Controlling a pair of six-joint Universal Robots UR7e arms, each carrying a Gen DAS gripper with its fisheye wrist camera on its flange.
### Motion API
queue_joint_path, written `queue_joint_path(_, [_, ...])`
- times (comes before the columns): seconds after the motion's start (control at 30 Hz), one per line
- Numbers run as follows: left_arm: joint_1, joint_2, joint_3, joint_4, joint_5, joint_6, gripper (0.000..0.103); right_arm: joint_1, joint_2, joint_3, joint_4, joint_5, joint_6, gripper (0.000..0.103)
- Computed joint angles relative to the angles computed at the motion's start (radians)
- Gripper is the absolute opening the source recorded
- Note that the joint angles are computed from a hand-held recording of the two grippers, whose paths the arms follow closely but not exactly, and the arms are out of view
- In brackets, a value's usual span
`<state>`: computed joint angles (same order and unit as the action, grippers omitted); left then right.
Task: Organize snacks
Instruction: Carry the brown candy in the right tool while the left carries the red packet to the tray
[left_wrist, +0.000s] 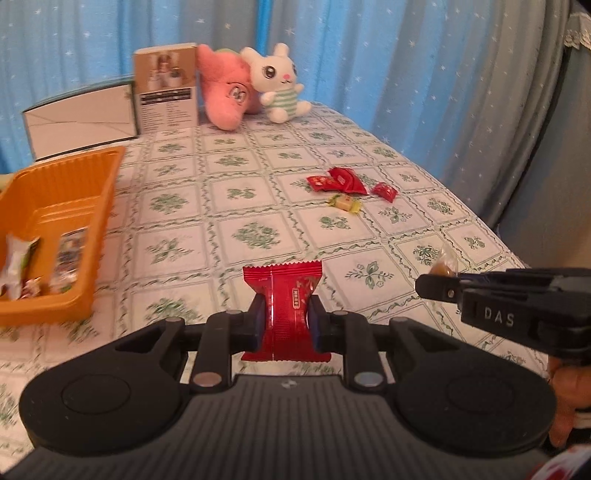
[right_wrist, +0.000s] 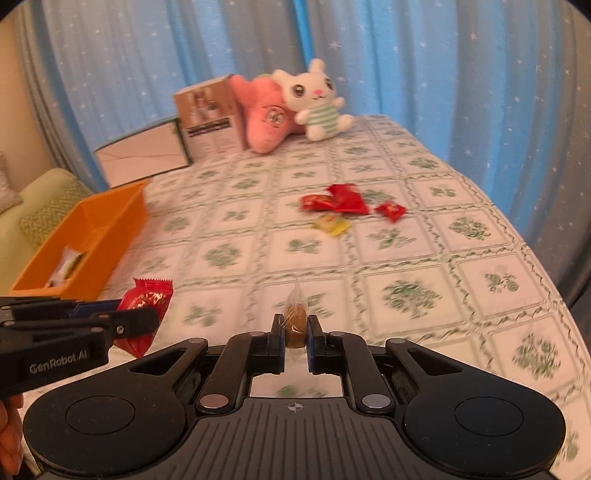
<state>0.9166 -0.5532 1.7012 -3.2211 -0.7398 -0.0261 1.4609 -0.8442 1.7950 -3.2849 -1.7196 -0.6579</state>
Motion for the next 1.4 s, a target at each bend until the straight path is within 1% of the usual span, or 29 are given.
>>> queue_joint_path(0.17, [-0.038,-0.080,0.114,-0.022,0.071,-0.061,0.021,0.041,-0.032,0.072,-0.031,0.016,-0.006,0.011])
queue_joint_path(0.27, [-0.056,-0.122,0.168,-0.030,0.108,-0.102,0.021,0.067,-0.045,0.096,-0.033,0.025,-0.018,0.011])
queue_joint_path(0.5, [-0.085,-0.201,0.248,-0.036,0.170,-0.156,0.021,0.117,-0.052,0.119,-0.030,0.042,-0.041,0.011])
queue_joint_path(1.0, [-0.110,-0.308,0.336,-0.030,0.243,-0.201,0.021,0.179,-0.029,0.116,-0.006,0.063,-0.057,0.011])
queue_joint_path(1.4, [-0.089,-0.361,0.370,-0.021,0.262,-0.211,0.021,0.214,0.020,0.077,0.022,0.067,-0.070,0.011])
